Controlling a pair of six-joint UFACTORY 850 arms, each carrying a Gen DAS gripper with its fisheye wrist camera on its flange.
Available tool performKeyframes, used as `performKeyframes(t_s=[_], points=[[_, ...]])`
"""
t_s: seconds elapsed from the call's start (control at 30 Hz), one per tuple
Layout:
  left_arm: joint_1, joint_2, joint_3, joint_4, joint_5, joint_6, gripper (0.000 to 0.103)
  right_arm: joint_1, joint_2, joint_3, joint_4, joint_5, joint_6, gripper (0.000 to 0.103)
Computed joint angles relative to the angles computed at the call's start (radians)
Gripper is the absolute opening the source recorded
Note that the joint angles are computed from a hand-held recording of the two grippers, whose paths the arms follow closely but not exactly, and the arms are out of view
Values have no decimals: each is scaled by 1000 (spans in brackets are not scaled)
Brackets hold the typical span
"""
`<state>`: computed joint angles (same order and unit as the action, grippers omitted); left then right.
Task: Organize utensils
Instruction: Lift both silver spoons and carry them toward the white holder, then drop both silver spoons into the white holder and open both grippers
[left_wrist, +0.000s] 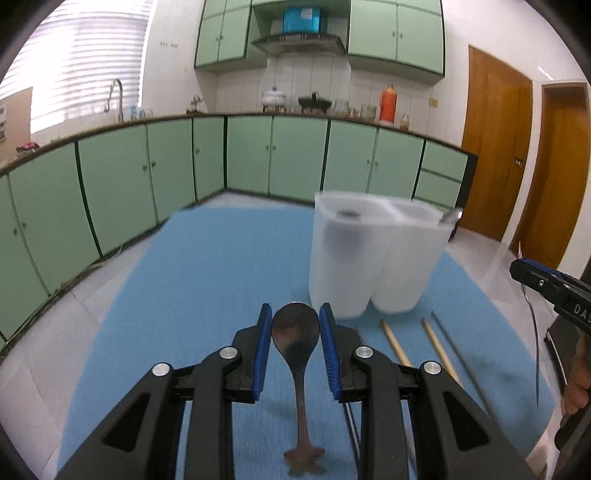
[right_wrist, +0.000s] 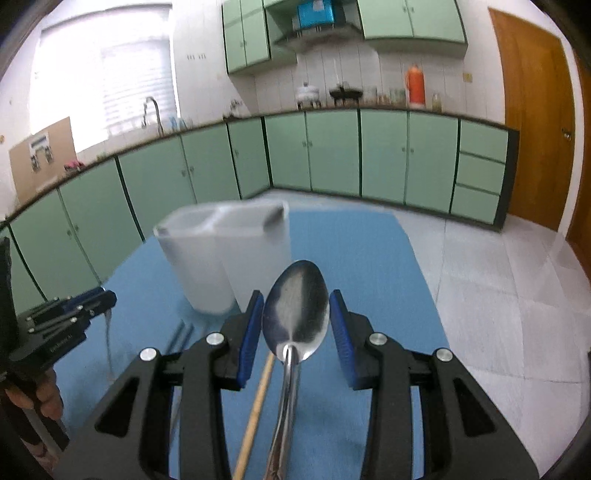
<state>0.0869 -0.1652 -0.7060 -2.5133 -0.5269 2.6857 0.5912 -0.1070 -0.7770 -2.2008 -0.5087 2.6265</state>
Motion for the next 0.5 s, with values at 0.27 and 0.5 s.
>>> performKeyframes(t_s=[0.27,0.5], points=[[8,27,-27,-30,-81,-4,26,-28,24,-15,-201,-80,163,35],[12,42,-83,-42,-126,-41,26,-57,0,-80,-313,-184,211,35]])
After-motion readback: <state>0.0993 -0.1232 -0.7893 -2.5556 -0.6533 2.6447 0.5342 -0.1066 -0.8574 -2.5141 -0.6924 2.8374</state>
